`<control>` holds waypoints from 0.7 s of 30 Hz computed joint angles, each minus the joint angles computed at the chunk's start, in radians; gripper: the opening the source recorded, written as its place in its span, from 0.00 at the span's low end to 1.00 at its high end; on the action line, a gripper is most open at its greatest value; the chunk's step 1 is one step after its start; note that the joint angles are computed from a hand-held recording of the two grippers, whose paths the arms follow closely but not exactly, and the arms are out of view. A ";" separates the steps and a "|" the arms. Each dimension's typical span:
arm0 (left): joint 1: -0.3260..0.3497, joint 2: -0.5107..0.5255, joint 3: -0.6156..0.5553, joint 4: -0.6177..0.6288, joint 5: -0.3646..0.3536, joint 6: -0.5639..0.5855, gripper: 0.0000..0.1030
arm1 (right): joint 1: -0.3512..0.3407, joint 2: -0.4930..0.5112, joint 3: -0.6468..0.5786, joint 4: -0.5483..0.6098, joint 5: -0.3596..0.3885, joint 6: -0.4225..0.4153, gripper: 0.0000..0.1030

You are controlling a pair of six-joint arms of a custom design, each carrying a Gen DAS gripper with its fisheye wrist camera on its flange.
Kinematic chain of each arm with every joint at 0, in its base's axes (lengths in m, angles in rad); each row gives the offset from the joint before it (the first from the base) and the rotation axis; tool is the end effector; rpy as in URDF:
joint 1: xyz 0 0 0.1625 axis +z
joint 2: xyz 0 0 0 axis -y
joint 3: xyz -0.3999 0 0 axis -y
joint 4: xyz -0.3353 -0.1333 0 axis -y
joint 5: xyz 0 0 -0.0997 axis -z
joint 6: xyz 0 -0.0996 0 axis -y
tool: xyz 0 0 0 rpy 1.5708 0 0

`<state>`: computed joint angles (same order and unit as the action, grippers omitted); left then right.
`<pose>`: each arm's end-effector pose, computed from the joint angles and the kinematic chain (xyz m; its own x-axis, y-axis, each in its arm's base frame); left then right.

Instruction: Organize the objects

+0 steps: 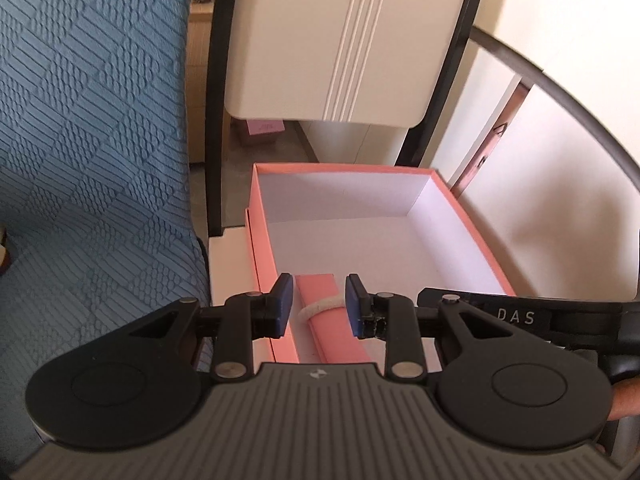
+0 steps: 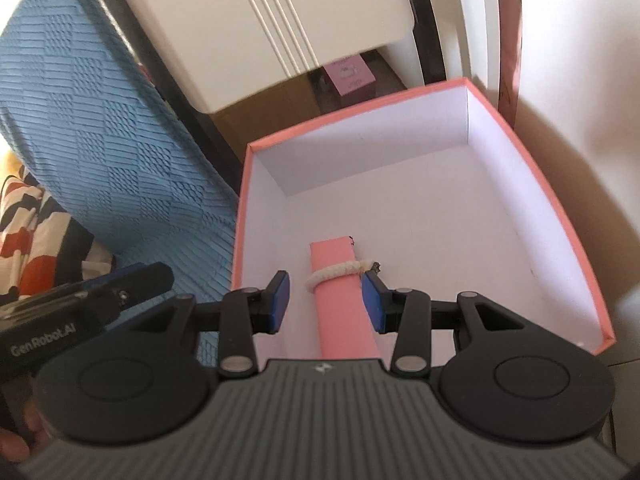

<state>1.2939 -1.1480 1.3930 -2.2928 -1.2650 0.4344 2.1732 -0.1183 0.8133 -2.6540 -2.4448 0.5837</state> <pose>-0.0128 -0.6425 0.4073 -0.7642 0.4755 -0.4358 0.6223 0.7214 -0.3039 0.4838 -0.6031 -0.0264 -0.8675 0.3165 0.3837 -0.0555 0.7050 -0.7071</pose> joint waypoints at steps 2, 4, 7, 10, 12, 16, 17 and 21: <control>-0.003 -0.027 0.014 -0.004 -0.009 0.005 0.41 | 0.016 0.003 -0.010 0.008 -0.020 0.001 0.44; -0.007 -0.051 0.028 -0.007 -0.018 0.010 0.45 | 0.035 0.011 -0.031 0.022 -0.046 -0.001 0.62; -0.011 -0.089 0.045 -0.007 -0.030 0.013 0.50 | 0.066 0.024 -0.058 0.035 -0.081 -0.003 0.74; -0.015 -0.123 0.056 0.000 -0.041 0.016 0.57 | 0.094 0.026 -0.069 0.048 -0.108 0.009 0.83; -0.016 -0.149 0.067 -0.004 -0.052 0.026 0.70 | 0.110 0.027 -0.079 0.074 -0.122 0.023 0.83; -0.019 -0.196 0.092 -0.006 -0.059 0.047 0.85 | 0.138 0.020 -0.064 0.091 -0.153 0.057 0.83; -0.019 -0.208 0.098 -0.003 -0.061 0.053 0.88 | 0.144 0.015 -0.052 0.084 -0.156 0.065 0.83; -0.019 -0.249 0.120 0.007 -0.061 0.070 0.95 | 0.164 0.007 -0.024 0.074 -0.165 0.086 0.83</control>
